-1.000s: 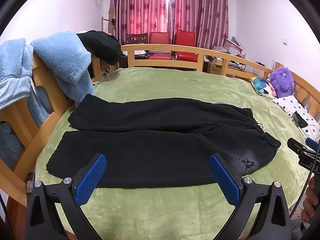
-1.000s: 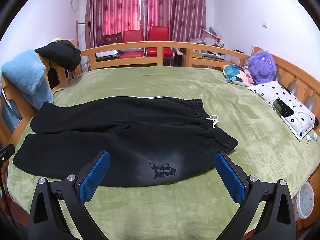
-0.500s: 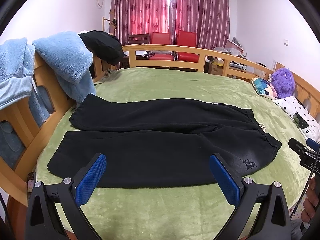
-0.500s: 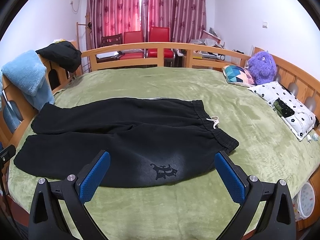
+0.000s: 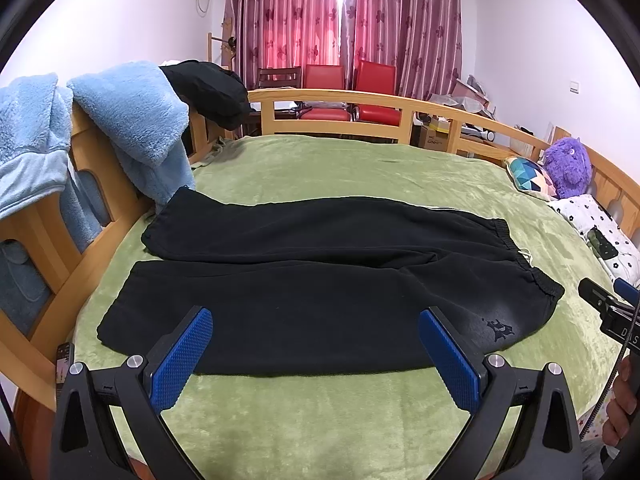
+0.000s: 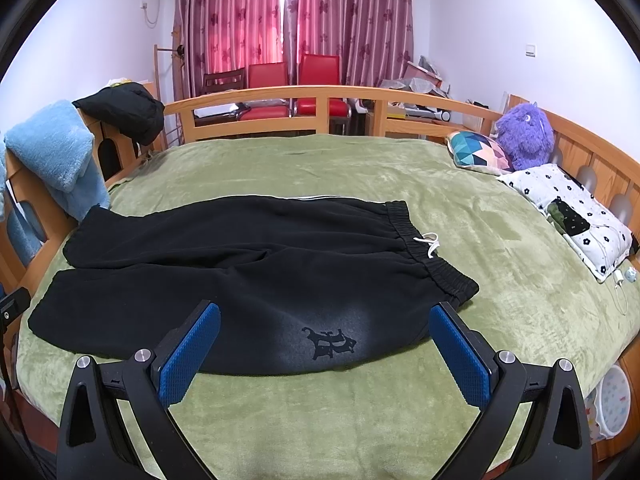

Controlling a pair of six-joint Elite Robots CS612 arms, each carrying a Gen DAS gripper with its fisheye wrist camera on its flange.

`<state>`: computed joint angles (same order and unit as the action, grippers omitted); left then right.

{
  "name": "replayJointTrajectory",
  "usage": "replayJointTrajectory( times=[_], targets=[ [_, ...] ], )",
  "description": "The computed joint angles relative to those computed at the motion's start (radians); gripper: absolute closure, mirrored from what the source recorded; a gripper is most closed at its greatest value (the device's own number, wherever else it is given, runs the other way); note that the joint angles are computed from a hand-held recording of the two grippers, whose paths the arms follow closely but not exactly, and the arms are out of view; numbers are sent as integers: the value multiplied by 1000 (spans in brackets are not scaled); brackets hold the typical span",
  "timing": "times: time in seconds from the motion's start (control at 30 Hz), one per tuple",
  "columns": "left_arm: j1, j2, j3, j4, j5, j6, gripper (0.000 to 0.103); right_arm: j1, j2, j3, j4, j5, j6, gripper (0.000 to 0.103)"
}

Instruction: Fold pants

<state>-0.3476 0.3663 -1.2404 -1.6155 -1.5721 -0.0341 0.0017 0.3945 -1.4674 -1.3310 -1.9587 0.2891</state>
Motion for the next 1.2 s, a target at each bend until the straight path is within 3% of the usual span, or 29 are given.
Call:
replayJointTrajectory(
  times=[1.2],
  targets=[
    [3,-7,20,-23,27,-19,0,-1,8,22,-37,31,-10,1]
  ],
)
